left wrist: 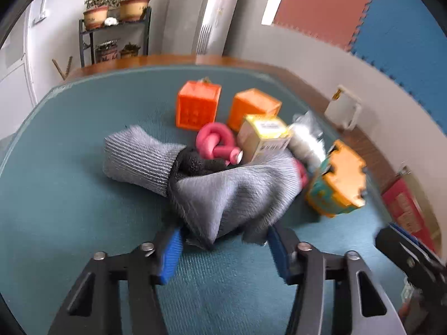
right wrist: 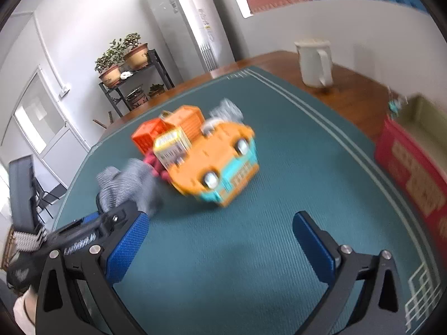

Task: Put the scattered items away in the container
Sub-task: 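Grasp the grey glove with the left tool while the right tool grasps the toy bus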

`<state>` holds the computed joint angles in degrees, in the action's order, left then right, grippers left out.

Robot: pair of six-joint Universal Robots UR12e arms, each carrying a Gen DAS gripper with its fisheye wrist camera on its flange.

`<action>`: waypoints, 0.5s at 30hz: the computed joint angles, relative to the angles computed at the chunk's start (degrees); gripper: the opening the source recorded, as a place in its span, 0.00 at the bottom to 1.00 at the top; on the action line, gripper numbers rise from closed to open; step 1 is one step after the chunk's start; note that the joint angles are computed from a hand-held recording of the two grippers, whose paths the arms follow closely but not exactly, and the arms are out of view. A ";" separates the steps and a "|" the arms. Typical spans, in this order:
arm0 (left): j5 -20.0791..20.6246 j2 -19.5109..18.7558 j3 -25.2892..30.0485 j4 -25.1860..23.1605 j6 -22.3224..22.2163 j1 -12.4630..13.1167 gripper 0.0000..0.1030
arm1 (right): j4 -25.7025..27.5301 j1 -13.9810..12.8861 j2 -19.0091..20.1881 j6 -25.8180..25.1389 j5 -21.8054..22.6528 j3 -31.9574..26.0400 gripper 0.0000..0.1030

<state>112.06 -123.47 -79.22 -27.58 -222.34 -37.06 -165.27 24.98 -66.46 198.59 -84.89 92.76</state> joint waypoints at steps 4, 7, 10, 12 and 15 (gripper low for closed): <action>2.32 0.53 -0.45 1.76 0.75 -0.62 0.46 | 3.64 0.63 1.84 0.25 -2.59 -4.13 1.00; 3.15 0.87 -0.56 2.02 -0.03 -0.61 0.45 | 7.96 1.03 3.76 1.90 -4.16 -7.76 1.00; 4.84 1.28 -1.05 2.64 -0.32 -0.95 0.45 | 11.51 1.96 5.73 1.60 -7.70 -10.83 1.00; 5.88 1.47 -1.16 3.02 0.11 -1.06 0.45 | 13.44 2.53 6.80 1.06 -10.01 -12.47 1.00; 6.49 1.72 -1.33 3.31 0.63 -1.02 0.45 | 14.28 3.02 7.59 0.78 -13.29 -13.19 1.00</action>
